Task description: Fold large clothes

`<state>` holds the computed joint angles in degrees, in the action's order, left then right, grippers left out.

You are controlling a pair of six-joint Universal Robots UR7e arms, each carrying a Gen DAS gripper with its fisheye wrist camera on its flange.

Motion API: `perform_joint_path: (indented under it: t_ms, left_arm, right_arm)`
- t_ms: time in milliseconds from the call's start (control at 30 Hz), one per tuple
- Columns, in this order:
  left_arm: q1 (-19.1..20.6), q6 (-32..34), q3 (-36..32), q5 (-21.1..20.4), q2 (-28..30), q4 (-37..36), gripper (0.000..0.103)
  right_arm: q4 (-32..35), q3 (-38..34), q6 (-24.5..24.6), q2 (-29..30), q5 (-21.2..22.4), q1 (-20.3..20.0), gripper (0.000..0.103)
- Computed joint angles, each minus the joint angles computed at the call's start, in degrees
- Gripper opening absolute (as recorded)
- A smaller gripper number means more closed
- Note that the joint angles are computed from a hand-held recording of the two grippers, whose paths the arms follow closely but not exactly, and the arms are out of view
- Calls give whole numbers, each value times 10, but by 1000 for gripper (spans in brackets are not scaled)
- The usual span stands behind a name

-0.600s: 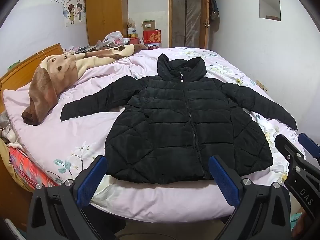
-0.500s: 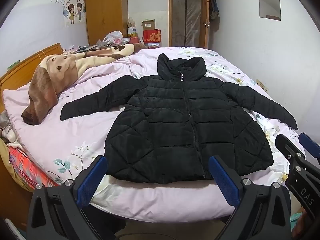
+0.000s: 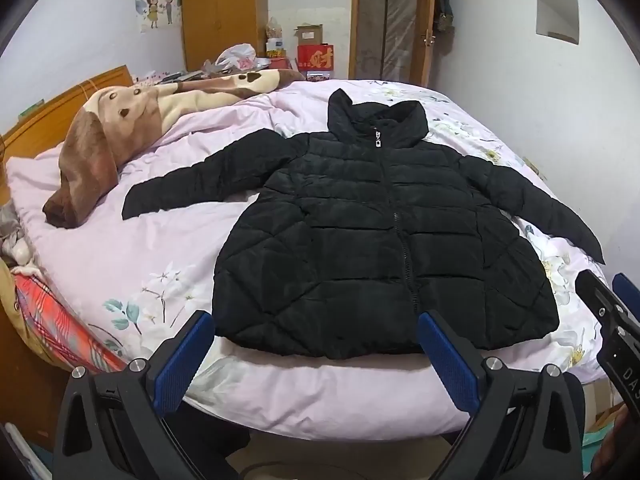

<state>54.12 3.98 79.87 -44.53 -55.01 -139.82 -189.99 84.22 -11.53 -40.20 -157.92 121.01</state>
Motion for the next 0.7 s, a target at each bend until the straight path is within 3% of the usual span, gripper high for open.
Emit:
perform_joint_path:
  t_ms: [233, 700]
  left_arm:
    - [0, -1, 2, 2, -1, 0, 103]
    - [2, -9, 7, 2, -6, 1, 103]
  right_arm:
    - [25, 9, 23, -9, 6, -3, 75]
    - [29, 9, 25, -8, 7, -3, 75]
